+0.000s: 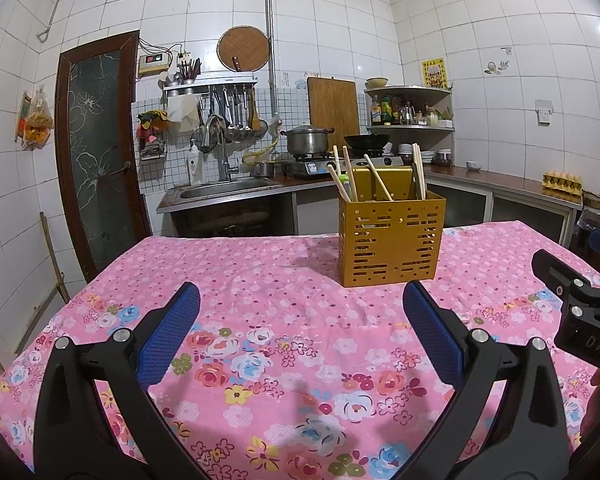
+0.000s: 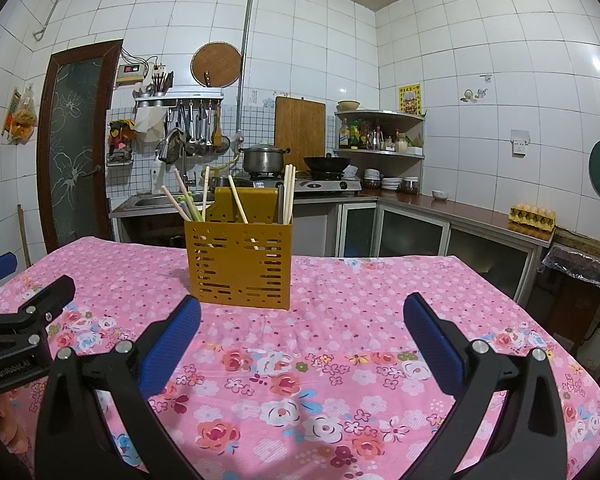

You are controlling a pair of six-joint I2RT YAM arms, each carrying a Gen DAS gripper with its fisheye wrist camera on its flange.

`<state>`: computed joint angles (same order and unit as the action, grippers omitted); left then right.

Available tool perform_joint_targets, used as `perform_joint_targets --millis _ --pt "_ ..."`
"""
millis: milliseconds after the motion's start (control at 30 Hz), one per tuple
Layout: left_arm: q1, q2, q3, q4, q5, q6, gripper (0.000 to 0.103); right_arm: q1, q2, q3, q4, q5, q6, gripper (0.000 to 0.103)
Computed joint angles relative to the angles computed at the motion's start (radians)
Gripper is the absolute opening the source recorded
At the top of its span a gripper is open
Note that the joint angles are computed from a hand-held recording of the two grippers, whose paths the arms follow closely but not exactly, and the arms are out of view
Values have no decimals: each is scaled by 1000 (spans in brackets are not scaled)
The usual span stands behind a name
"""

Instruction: Organize utensils

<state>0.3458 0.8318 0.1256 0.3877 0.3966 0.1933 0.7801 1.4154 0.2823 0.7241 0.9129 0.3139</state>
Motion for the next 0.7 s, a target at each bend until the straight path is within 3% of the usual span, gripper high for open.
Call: perform_joint_targets --millis 700 --pt "34 30 8 12 29 6 98 5 2 -2 7 3 -3 99"
